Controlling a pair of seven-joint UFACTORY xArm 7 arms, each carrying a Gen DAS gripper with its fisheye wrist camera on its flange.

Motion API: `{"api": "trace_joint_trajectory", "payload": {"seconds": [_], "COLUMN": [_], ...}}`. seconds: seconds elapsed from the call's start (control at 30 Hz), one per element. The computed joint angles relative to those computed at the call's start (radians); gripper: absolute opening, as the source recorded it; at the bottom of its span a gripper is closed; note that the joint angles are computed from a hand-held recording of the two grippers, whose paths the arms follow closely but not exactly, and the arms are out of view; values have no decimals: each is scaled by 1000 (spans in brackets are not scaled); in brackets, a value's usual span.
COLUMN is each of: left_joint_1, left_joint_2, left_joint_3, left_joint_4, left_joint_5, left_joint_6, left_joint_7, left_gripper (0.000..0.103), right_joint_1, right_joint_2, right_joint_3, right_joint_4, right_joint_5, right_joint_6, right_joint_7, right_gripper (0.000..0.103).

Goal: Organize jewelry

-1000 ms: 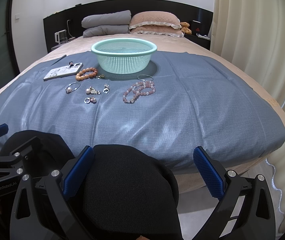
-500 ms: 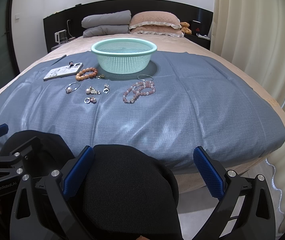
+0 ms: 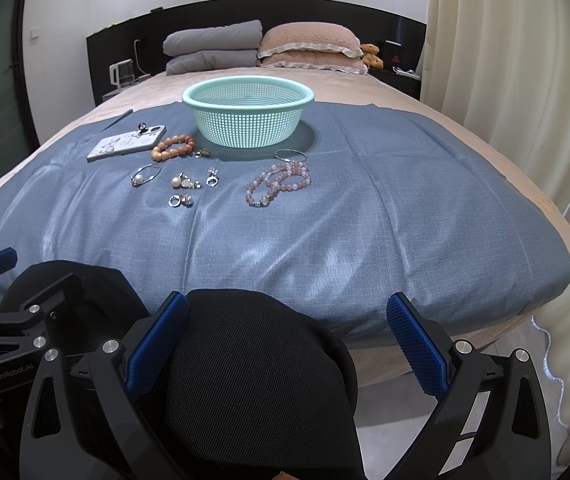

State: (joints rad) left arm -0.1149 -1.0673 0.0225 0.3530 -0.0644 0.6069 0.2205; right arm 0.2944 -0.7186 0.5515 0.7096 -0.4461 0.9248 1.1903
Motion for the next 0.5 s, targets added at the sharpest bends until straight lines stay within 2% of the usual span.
{"api": "trace_joint_trajectory", "payload": {"seconds": [0.2, 0.37, 0.5], "left_joint_1": [-3, -30, -36], "left_joint_2": [2, 62, 146], "left_joint_3": [-7, 46, 63], "left_joint_4": [14, 74, 144], "left_joint_5": [1, -35, -80], "left_joint_6": [22, 76, 71], "left_joint_7": [-5, 31, 36], "left_gripper": [97, 97, 97], "right_joint_1": [16, 23, 1], "right_joint_2": [-13, 3, 30], "right_joint_3": [-40, -85, -104], "right_joint_4": [-22, -12, 20], "right_joint_5": [28, 77, 76], "right_joint_6": [-37, -59, -50], "right_joint_7": [-17, -69, -124], "right_gripper": [95, 95, 95]}}
